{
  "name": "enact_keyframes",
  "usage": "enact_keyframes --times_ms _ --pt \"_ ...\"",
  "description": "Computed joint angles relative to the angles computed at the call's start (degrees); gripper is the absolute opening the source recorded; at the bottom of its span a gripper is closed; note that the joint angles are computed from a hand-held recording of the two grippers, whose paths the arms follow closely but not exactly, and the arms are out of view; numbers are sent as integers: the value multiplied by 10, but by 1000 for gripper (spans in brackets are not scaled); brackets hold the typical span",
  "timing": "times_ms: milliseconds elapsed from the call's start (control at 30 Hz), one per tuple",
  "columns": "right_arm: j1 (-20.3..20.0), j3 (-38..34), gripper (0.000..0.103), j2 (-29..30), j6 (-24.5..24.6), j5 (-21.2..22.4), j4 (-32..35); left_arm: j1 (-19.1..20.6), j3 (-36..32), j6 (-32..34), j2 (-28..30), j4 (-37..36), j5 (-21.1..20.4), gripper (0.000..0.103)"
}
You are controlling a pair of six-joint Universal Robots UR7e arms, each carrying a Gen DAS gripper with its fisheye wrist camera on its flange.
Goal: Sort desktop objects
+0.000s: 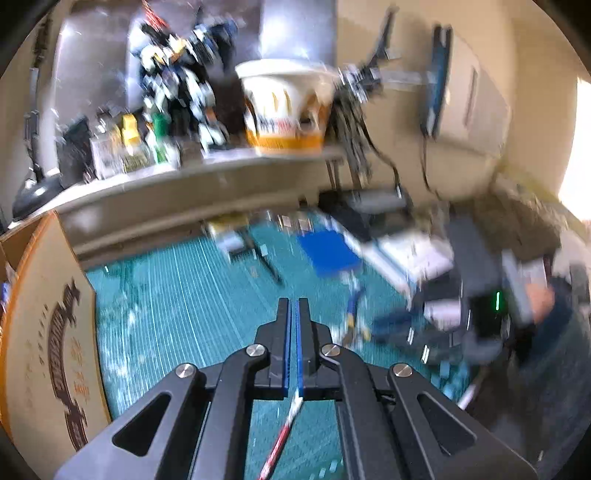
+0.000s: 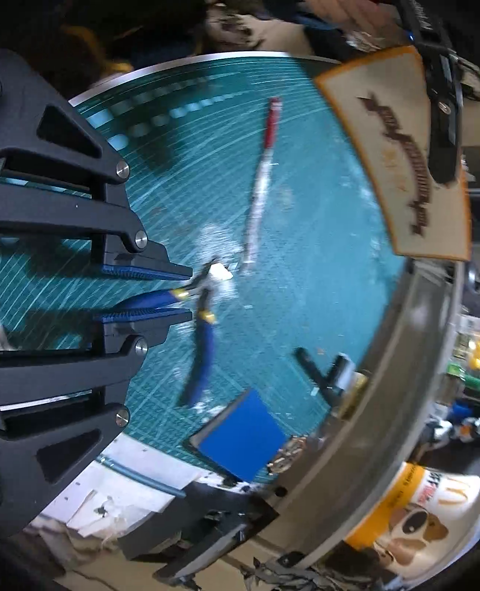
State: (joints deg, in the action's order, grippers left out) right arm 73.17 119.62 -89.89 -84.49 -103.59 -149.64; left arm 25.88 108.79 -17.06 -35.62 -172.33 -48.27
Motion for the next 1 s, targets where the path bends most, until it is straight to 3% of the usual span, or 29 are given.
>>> enact_keyframes --times_ms 67,133,233,300,400,467,567,767,800,833,867,967,1000 --pt "-5 -15 25 3 3 -6 32 3 13 -7 -7 49 -16 3" --pt "-12 -26 28 7 9 0 58 3 22 -12 -7 87 -18 6" --pt "-23 -30 23 7 24 23 76 4 34 -14 -4 99 -19 19" --pt "-29 -20 11 2 34 37 61 4 46 -12 -4 89 -20 25" --pt "-31 15 9 -8 53 50 -4 -1 65 -4 -4 56 -15 41" --pt "-35 26 9 -12 72 71 -10 0 68 0 -1 50 -17 44" --pt "-46 35 9 -37 106 128 18 1 69 2 4 49 -17 44" --pt "-41 28 8 -61 164 189 62 18 80 24 13 -4 -66 43" --pt "-37 25 8 -63 171 192 66 19 84 24 14 -18 -65 35" --pt "-37 25 1 -67 173 198 68 19 88 22 14 -26 -60 23" --pt "-36 24 1 -71 176 204 71 21 90 17 12 -33 -59 7" --pt "-33 14 1 -79 184 228 92 25 94 7 10 -42 -67 6" --pt "-27 17 1 -76 181 214 77 25 94 5 10 -45 -70 6"
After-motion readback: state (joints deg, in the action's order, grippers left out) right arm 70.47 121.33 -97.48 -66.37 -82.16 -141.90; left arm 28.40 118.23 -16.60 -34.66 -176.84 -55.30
